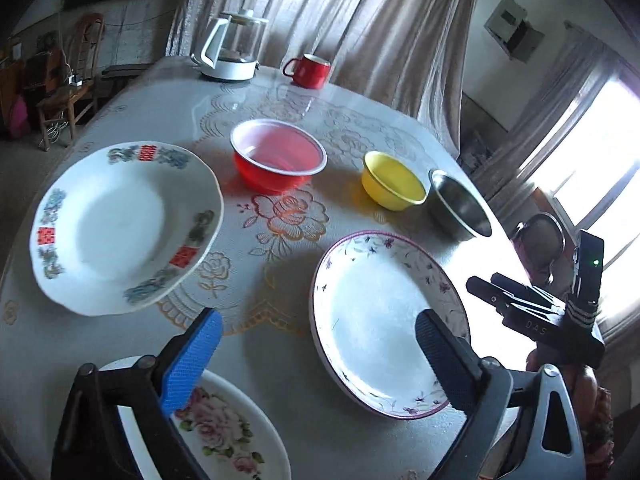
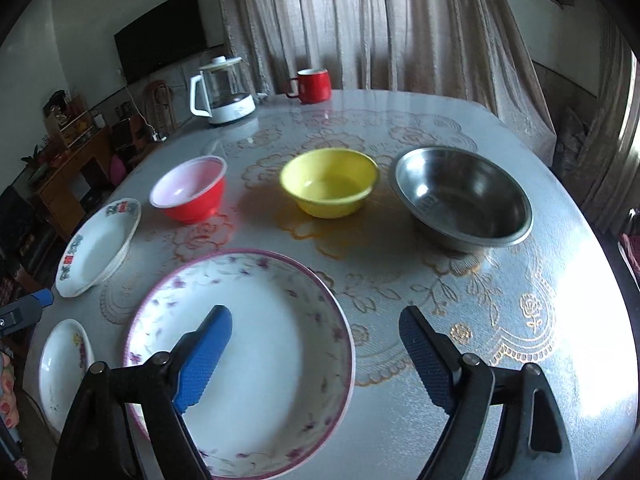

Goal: Organize plates and bowls

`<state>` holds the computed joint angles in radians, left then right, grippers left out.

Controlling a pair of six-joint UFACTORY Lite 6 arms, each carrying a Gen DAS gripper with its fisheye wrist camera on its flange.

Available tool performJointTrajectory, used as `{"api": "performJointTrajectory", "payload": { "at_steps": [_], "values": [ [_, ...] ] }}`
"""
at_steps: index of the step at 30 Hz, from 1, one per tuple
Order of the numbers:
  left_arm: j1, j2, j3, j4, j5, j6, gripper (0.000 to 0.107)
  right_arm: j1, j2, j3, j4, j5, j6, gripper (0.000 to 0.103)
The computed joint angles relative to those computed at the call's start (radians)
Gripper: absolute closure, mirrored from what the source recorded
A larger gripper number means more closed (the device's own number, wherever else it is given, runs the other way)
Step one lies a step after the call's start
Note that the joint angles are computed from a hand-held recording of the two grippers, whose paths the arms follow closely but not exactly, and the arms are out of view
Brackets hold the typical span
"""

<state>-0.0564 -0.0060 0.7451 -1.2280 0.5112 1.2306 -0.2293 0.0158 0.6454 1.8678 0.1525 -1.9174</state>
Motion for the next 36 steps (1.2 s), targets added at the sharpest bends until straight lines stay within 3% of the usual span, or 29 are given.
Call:
{"api": "performJointTrajectory", "payload": {
  "at_steps": [2, 5, 7, 9, 11, 13, 20, 26, 36],
  "values": [
    [-0.072, 0.109, 0.062, 0.039, -0.069, -0.057, 0.036, -0.039, 0.069, 0.017, -0.037, 0.014, 0.01, 0.031],
    [-0.118, 0.214, 0.118, 0.07, -0.109, -0.101, 0.039, -0.081, 0.162, 0.058, -0.202, 0.064, 0.143, 0.036],
    [-0.137, 0.248, 0.134, 0.082, -0.117, -0.117, 0.04, -0.09, 0.202, 0.068, -0.235, 0.088, 0.169, 0.037],
    [-0.158, 0.272, 0.145, 0.103, -0.128, -0.125, 0.044, -0.1, 0.223, 0.067, -0.234, 0.107, 0.16, 0.046],
    [-0.173, 0.311, 0.174, 0.136, -0.125, -0.152, 0.06, -0.117, 0.248, 0.08, -0.275, 0.146, 0.194, 0.057],
    [-0.187, 0.356, 0.207, 0.176, -0.123, -0.185, 0.069, -0.123, 0.254, 0.078, -0.28, 0.167, 0.195, 0.059],
    [-0.195, 0.358, 0.194, 0.129, -0.141, -0.12, 0.071, -0.121, 0.248, 0.072, -0.292, 0.184, 0.188, 0.07],
    [-0.205, 0.35, 0.187, 0.114, -0.155, -0.123, 0.071, -0.071, 0.24, 0.066, -0.189, 0.111, 0.115, 0.073],
    [-0.165, 0.299, 0.124, -0.001, -0.16, -0.048, 0.072, -0.092, 0.169, 0.056, -0.258, 0.152, 0.187, 0.079]
  ]
}}
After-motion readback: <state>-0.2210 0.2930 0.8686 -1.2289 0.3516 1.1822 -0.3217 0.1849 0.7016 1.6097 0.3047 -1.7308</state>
